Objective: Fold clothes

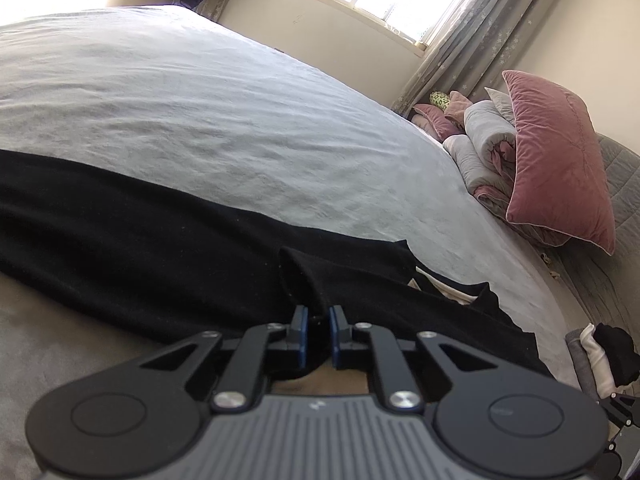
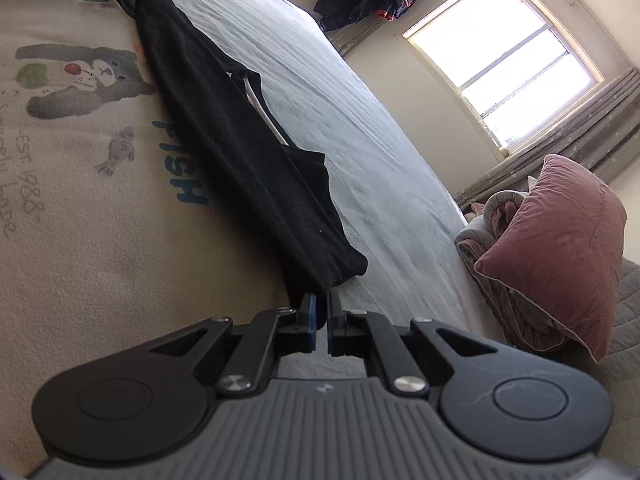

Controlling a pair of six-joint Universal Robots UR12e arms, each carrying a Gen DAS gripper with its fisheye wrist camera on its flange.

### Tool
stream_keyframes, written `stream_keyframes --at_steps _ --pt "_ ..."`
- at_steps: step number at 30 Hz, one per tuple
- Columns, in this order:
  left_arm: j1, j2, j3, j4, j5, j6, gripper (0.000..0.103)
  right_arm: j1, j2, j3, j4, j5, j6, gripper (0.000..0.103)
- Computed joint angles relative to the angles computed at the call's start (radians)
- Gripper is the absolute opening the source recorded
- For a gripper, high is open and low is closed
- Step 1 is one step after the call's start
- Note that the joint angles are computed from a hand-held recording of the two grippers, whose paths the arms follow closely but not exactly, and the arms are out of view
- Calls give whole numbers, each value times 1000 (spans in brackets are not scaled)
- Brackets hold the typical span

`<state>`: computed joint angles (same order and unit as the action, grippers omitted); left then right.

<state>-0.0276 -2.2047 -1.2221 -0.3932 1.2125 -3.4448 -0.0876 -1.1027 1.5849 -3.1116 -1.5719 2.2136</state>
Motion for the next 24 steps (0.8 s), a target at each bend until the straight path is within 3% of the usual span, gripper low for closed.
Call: stream_keyframes --at_steps 3,6,12,18,24 --pt "-10 3 -6 -45 43 69 12 7 5 4 29 -33 -46 5" --pt "-7 10 -14 -45 43 77 16 12 7 15 11 -56 -97 8" --pt "-3 24 -16 -41 52 101 21 -2 -30 17 110 -76 -66 8" --pt "-6 13 -16 56 21 88 25 -17 -36 -14 148 6 182 8" --pt "-20 -23 23 51 10 107 26 -9 3 -80 184 81 390 9"
